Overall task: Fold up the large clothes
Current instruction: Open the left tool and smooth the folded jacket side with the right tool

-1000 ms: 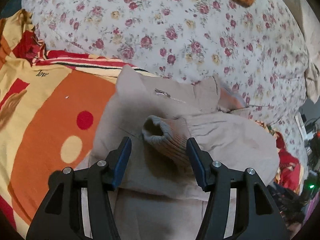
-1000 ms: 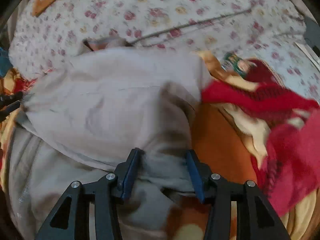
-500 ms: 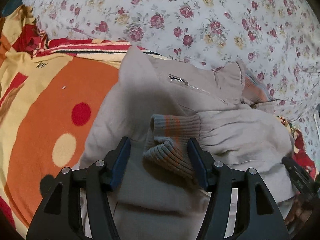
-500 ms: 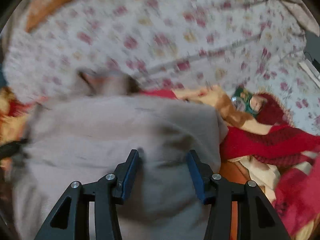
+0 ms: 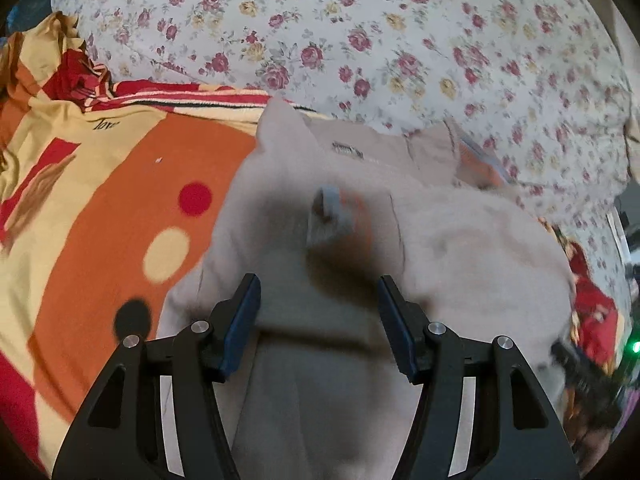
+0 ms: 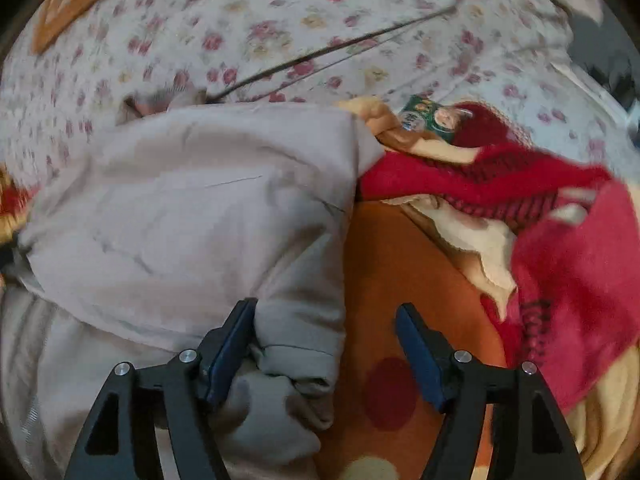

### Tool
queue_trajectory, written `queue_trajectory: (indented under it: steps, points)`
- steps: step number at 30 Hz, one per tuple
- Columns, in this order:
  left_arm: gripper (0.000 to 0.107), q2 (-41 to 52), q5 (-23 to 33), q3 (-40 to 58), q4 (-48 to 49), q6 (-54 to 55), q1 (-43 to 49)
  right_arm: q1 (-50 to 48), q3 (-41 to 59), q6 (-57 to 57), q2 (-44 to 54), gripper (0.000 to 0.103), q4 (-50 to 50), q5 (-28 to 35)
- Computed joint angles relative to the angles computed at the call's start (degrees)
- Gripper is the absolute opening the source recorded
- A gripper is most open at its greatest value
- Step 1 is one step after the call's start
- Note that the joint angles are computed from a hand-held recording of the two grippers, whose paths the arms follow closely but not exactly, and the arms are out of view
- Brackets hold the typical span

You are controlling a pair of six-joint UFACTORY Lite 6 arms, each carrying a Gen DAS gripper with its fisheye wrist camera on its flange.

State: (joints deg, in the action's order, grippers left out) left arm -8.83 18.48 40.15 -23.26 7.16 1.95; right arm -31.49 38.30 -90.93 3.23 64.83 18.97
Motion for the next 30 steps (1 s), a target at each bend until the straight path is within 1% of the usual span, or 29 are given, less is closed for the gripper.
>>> queue_trajectory:
  steps: [2,3,5,8,11,13,14,15,16,18,20,21,22,23,25,27,30]
  points:
    - [0.06,-6.3,1.9,-3.9,0.1,1.3,0.9,-2.0,-1.0,3.2,-4.5,0.07,-3.5,2.3]
    - [0.06,-9.2,3.0,-5.6,0.8,1.3,1.4,-4.3,-1.9,2.3,-7.7,0.07,-3.4,4.6]
    - [0.06,-15.4,6.1,-9.9,-1.3,5.2,4.1,-9.9,-3.4,1.3,-12.9,0.072,-4.2,9.8]
    - [0.06,-23.2,9.2,-16.2,-3.8,8.8,8.1,-16.6,-3.9,0.8,-14.7,0.073,-7.4,16.3]
    - [0.06,-30.5,11.2,-21.9,-4.7,9.9,10.2,-17.0,-6.1,-0.1,-14.2,0.073,-8.2,17.2]
    - [0.06,-35.5,12.4,-25.3,-4.7,10.2,10.8,-14.3,-7.9,-2.5,-12.7,0.073,-5.4,15.8]
    - [0.06,-37.7,12.9,-26.5,-3.6,9.2,10.3,-13.3,-8.0,-4.4,-11.2,0.066,-3.3,16.0]
    - [0.06,-39.9,13.2,-27.5,-2.6,8.4,9.8,-12.3,-8.0,-5.2,-9.8,0.05,-2.3,16.5]
    - [0.06,-42.9,14.2,-29.0,-2.7,9.0,10.0,-11.6,-8.3,-5.6,-9.2,0.023,-2.4,16.7]
    - [0.06,-47.0,16.0,-31.6,-5.6,13.6,12.1,-11.9,-11.0,-8.0,-12.8,0.013,-0.7,16.2]
    - [0.061,-46.8,14.5,-33.2,-7.4,16.3,12.3,-14.6,-13.0,-9.5,-17.1,0.01,-1.7,17.7]
    - [0.061,-46.8,13.6,-33.6,-7.5,16.6,11.9,-15.2,-13.5,-9.7,-17.5,0.009,-1.9,17.4]
    - [0.064,-46.4,11.8,-33.7,-6.6,15.4,10.2,-16.0,-13.7,-10.0,-17.3,0.008,-2.3,17.2]
    - [0.07,-45.8,10.7,-33.6,-5.9,14.3,8.7,-16.9,-13.9,-10.3,-16.9,0.007,-2.7,16.9]
    - [0.077,-44.9,9.6,-33.5,-6.3,13.9,6.9,-19.1,-14.2,-10.1,-17.1,0.005,-3.7,17.8]
    - [0.077,-45.2,8.9,-33.9,-6.1,13.6,6.5,-23.7,-14.9,-10.1,-19.4,0.004,-5.4,20.5]
    - [0.077,-46.4,8.5,-34.6,-4.2,12.2,5.6,-33.8,-14.8,-13.4,-20.6,0.005,-7.1,27.7]
